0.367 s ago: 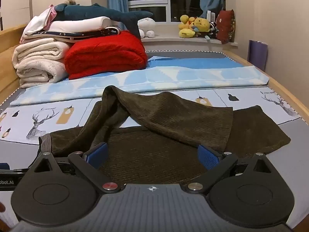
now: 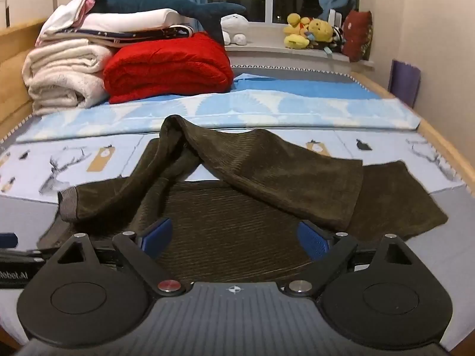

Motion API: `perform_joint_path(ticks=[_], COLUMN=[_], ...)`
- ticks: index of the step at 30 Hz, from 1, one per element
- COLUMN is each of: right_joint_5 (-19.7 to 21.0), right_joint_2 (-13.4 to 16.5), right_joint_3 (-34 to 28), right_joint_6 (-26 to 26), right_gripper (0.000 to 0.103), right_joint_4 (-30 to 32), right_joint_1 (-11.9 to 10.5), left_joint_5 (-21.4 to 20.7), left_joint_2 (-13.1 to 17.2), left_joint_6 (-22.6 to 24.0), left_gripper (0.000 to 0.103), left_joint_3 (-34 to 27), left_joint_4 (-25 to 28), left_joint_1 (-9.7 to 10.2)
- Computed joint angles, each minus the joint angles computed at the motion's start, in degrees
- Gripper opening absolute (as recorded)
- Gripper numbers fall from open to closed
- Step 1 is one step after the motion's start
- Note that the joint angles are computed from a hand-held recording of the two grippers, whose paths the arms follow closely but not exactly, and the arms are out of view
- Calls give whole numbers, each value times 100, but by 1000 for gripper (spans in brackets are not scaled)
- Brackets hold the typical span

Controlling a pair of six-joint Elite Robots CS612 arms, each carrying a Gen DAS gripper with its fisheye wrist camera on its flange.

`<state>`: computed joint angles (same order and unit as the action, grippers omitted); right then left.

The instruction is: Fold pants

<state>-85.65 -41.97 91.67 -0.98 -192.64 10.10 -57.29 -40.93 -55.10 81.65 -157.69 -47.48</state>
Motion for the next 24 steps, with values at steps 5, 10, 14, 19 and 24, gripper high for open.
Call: perform_joint_path(ticks=[5,10,14,19,24], right_joint_5=[-59,-34,-47,-131,-143], right_joint_2=[2,14,31,43,54], right_joint_3=[11,-6,-35,-47,-42], right_joint_6=[-95,-169,-149,-1,132], right_gripper=[92,91,85,79,79], right_joint_4=[-77,-29,57,186,188], right_joint_1=[-3,-9,-12,-23,-38], left_joint_5=[137,132,109,94,105], left_joint_2=[279,338,355,361,371], left_joint_6=[-103,-97,-65,-49,-49], left_gripper=[102,102,102,102,102], left_joint_3=[-557,-674,-695,-702,-742], left_joint_4=[531,602,563,550,602], left_joint_1=[-41,-51,-44,-38,-44])
